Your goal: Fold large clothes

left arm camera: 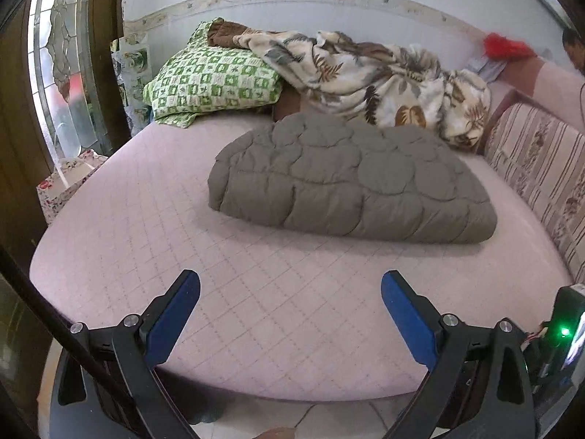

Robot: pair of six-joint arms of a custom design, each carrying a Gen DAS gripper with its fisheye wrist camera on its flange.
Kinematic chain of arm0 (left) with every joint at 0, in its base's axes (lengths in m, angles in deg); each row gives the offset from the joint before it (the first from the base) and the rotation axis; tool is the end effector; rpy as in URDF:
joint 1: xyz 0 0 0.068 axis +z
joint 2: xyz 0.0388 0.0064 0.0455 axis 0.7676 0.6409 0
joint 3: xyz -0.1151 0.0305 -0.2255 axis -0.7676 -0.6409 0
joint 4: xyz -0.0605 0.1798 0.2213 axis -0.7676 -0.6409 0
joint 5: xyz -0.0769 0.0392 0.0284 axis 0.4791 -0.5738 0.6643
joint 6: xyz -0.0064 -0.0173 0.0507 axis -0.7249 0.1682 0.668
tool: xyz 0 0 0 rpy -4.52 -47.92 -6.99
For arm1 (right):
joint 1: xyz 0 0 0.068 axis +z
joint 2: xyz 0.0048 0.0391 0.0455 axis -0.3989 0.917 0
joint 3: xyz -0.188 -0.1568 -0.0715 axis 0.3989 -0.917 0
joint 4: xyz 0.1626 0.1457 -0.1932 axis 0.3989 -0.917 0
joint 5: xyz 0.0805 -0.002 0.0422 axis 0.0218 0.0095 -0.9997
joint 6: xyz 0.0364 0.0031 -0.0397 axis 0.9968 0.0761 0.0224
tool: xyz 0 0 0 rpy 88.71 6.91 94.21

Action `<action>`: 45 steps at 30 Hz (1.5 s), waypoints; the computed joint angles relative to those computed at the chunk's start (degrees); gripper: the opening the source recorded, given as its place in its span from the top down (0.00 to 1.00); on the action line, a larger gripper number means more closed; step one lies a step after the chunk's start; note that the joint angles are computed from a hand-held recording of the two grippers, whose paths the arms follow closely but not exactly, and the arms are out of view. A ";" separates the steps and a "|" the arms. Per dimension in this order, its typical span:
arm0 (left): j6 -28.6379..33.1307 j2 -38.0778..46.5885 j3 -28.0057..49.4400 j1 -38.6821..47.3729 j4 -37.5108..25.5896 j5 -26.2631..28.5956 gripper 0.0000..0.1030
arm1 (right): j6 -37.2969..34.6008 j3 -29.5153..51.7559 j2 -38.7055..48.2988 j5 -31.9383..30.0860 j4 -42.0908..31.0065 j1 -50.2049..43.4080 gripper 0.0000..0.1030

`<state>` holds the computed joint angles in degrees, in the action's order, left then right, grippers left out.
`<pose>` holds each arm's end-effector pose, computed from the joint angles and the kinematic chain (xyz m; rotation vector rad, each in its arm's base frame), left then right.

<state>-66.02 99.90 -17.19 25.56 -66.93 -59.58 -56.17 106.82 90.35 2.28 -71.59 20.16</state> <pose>0.1493 -0.0471 0.2223 -0.4417 2.2638 0.1988 0.2020 0.1747 0.1359 -0.2134 2.4123 0.0803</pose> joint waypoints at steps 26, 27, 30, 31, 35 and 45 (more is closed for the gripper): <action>6.59 0.36 -3.96 9.53 3.58 9.70 0.04 | 2.41 7.04 10.52 5.78 -5.06 4.59 0.17; 6.50 0.46 -3.97 9.46 3.72 9.82 0.04 | 2.44 7.08 10.65 5.80 -5.08 4.54 0.17; 5.99 0.82 -4.13 8.49 4.21 9.26 0.04 | 2.41 7.07 11.02 5.76 -4.99 4.23 0.17; 5.96 1.14 -4.09 8.18 4.34 9.10 0.04 | 2.43 7.08 11.11 5.73 -5.00 4.13 0.17; 5.79 1.95 -4.02 7.69 4.74 9.46 0.04 | 2.69 7.01 11.33 5.54 -5.03 3.59 0.17; 4.93 1.42 -3.98 6.30 3.86 9.51 0.04 | 3.08 6.59 10.63 6.51 -5.44 3.97 0.16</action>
<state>-61.08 101.32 -21.18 31.85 -63.08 -50.08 -53.09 113.41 100.98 8.79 -77.02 24.13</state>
